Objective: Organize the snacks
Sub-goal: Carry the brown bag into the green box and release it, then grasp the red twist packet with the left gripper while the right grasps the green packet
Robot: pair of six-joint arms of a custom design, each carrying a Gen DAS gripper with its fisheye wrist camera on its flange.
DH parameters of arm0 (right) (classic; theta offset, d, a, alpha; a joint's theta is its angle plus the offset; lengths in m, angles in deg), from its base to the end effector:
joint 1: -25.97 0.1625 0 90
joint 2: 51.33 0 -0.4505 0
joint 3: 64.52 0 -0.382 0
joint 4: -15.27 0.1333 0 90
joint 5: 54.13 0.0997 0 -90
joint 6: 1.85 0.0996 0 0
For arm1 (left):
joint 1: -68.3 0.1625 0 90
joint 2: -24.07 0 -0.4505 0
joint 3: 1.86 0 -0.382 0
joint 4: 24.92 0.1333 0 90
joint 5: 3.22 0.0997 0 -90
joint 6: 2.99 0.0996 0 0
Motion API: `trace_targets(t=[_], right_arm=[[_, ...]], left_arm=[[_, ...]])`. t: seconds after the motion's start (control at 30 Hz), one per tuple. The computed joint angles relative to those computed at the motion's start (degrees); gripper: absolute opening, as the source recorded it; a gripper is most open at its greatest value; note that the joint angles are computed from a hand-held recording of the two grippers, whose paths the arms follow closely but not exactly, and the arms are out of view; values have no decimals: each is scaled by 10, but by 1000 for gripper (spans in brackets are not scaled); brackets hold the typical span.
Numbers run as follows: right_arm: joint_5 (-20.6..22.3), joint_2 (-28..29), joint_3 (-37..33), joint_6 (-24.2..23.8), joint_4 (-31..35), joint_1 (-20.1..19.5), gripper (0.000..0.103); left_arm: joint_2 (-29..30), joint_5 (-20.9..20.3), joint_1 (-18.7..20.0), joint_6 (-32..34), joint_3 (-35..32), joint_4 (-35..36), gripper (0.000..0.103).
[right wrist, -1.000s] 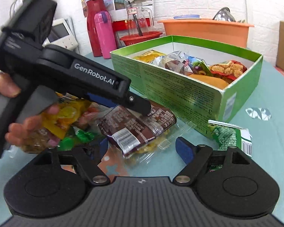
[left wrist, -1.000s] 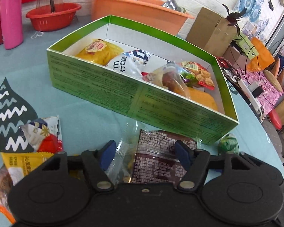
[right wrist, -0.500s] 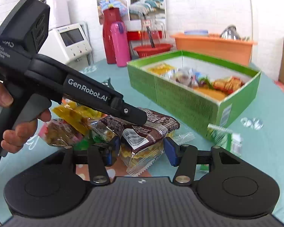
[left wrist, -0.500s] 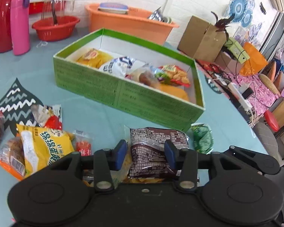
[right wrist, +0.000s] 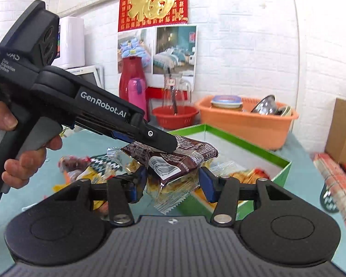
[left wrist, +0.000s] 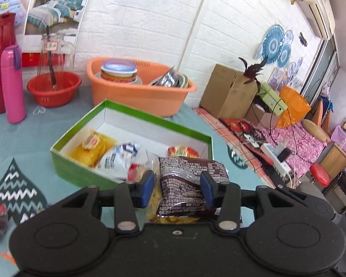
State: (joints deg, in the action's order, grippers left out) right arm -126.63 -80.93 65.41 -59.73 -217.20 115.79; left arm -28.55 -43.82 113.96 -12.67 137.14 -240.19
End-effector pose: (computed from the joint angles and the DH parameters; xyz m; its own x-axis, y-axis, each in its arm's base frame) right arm 0.1618 -0.4614 0.0057 -0.5094 -0.7337 0.4497 -0.8070 0.2259 -0.5456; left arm -0.1413 -0.4435 0.1514 -0.8787 0.0187 -0.4770 0.4020 0.5679 -0.7183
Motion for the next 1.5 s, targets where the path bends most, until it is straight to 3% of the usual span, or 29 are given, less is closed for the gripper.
trace_targets(t=[0.33,0.53,0.6,0.7,0.8,1.0,1.17,1.3,1.5], right_arm=[[-4,1,-110,24,102,-4,84],[-28,21,-173,36,152,-1,85],[-60,30,-194,38,175,7,91],[-115,51,-216,50,156,17,103],[-102,51,-206,54,141,6,103],[-75,28,-153,66,102,-2,103],[-19,-6,-73,54,51,-14,103],[26,-21,-7,22,10,-34,103],[63,-25,68,-12,-13,-70,103]], left_arm=[[39,-49,77,94,-121,24,71],[60,-72,121,106,-177,46,71],[72,-63,132,113,-188,33,103],[73,-64,146,99,-185,28,103],[62,-62,146,83,-170,36,103],[36,-37,111,60,-127,40,103],[15,-2,51,27,-63,31,103],[1,40,-6,-34,4,28,103],[-3,91,-88,-194,125,39,103]])
